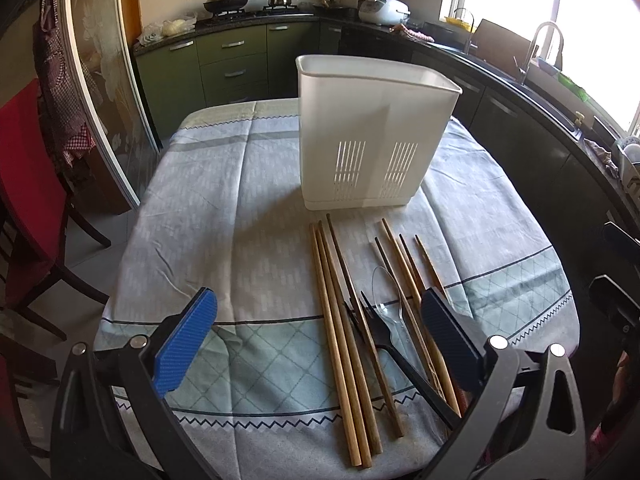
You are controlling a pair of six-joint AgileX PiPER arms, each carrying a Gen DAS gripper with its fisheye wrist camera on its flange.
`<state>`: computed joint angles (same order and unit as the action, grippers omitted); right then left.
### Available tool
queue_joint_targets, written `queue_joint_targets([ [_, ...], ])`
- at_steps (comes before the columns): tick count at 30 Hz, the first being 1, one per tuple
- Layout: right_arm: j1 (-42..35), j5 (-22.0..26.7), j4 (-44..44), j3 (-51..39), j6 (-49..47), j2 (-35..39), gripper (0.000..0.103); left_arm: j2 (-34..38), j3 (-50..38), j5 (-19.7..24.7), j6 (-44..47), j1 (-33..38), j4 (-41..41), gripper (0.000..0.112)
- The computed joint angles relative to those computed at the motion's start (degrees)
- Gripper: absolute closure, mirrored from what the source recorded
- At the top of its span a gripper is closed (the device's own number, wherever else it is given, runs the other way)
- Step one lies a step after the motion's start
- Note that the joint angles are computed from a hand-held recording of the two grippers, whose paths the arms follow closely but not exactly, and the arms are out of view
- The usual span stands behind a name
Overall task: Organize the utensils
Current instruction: 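Lower the left tool onto the black fork and close on it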
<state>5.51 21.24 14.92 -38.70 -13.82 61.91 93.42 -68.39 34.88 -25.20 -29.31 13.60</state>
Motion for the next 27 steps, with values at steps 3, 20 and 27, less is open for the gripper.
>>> queue_joint_targets([
  [3,-1.1,1.2,3.6,-0.5,-3.8,1.5,0.004,4.4,-4.5,3.9,0.1,-1.0,-0.9,0.015],
  [20,-6.6,3.1,13.6,-1.5,-16.6,4.9,0.004,10.7,-11.5,17.7,8.0,-1.4,-21.7,0.04],
  [27,-7.3,3.2,16.0,-1.4,-19.0,5.0,0.004,13.5,-13.5,19.6,9.7,0.3,-29.6,0.071],
])
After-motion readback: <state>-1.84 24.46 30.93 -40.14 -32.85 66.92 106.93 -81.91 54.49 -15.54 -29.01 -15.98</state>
